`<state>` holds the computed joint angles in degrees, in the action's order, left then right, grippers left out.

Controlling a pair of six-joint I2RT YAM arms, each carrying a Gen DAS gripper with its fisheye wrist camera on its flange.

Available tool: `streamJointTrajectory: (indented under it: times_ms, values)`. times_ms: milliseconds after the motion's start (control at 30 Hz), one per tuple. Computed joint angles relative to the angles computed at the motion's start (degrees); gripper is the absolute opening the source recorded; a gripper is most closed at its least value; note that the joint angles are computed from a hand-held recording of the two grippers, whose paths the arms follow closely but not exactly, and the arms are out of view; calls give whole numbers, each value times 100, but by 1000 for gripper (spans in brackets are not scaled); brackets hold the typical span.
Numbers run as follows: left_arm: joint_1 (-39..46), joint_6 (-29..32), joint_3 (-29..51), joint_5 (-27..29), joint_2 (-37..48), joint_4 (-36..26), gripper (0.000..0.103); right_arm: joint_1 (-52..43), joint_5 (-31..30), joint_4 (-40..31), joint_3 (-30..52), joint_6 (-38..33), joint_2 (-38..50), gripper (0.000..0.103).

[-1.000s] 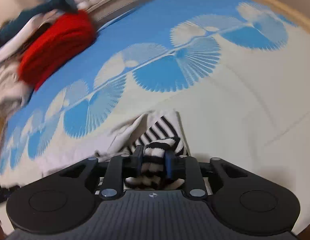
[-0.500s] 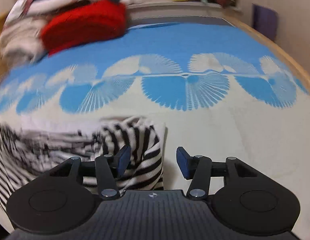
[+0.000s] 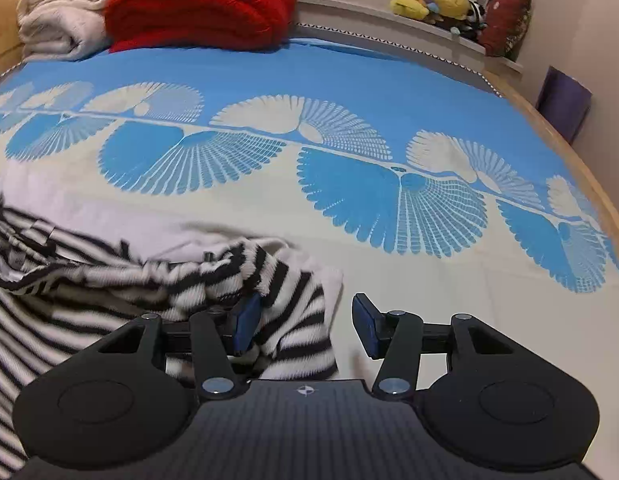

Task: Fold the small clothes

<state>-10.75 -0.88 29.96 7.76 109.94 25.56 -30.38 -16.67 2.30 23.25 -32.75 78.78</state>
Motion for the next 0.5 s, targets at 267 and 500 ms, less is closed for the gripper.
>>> streamJointTrajectory:
  times_ms: [267, 500]
  values:
    - [557, -58, 488, 187, 296, 226, 2, 473, -53, 361, 622, 679, 966, 0]
    - [335, -416, 995, -659, 838, 569, 2, 517, -66, 1709, 661, 2474, 971, 0]
